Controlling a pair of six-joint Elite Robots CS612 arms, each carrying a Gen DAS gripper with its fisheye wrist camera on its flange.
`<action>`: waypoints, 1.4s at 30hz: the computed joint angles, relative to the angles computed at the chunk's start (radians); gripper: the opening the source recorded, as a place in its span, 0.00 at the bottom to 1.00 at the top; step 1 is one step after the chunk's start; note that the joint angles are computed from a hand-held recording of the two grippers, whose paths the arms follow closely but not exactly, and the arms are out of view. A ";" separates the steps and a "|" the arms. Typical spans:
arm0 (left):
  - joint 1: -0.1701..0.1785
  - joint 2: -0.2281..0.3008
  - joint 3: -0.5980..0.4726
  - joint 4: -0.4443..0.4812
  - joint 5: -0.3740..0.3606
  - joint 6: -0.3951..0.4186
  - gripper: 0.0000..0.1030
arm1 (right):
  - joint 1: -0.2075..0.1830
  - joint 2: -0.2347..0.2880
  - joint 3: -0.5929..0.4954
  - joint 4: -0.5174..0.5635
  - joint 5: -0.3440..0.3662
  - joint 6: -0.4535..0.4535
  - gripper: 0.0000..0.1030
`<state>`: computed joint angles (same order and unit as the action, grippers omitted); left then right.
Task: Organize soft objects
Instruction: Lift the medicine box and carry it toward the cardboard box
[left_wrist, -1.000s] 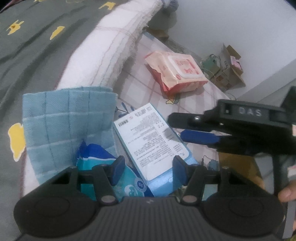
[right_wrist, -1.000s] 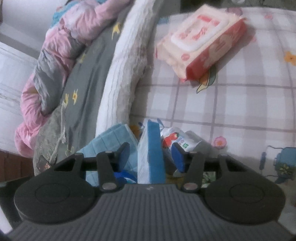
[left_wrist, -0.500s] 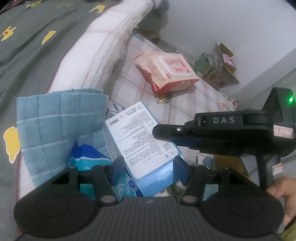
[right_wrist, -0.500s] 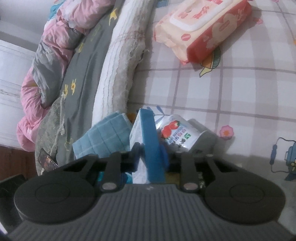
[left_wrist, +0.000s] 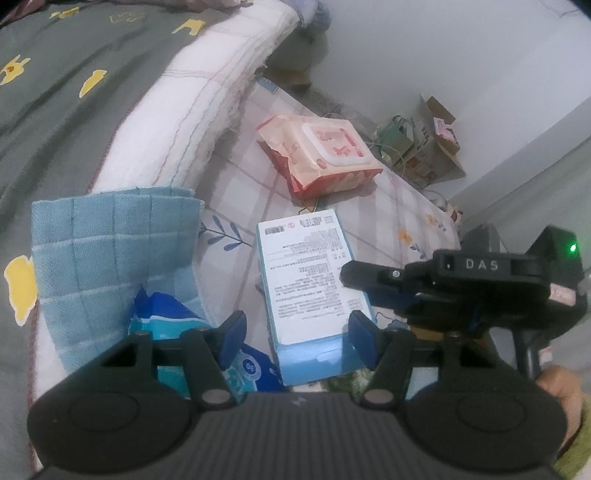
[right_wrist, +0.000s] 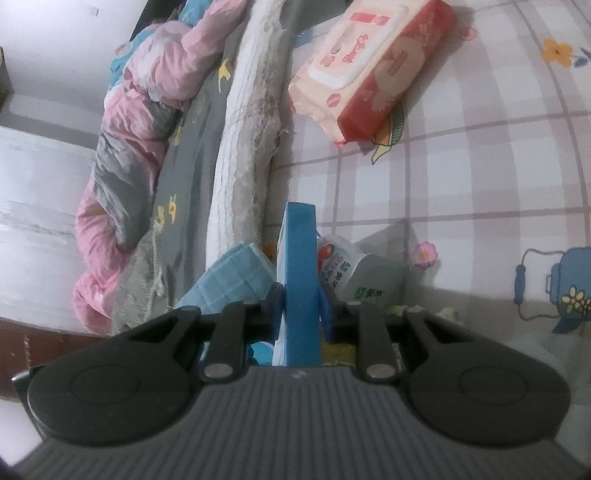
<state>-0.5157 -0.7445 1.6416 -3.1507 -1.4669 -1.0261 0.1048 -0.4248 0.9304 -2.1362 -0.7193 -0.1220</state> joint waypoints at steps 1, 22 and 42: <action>0.002 0.001 0.001 -0.008 -0.007 -0.006 0.61 | -0.003 0.002 0.001 0.000 0.011 0.009 0.19; 0.045 0.071 -0.109 0.019 -0.126 -0.189 0.80 | -0.032 0.011 0.027 0.037 0.137 0.045 0.18; 0.038 0.061 -0.108 -0.031 -0.120 -0.205 0.83 | -0.045 -0.004 0.052 0.036 0.204 0.048 0.18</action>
<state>-0.4776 -0.6836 1.5340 -3.1820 -1.5869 -1.2315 0.0603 -0.4285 0.9820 -2.0999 -0.5151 -0.0740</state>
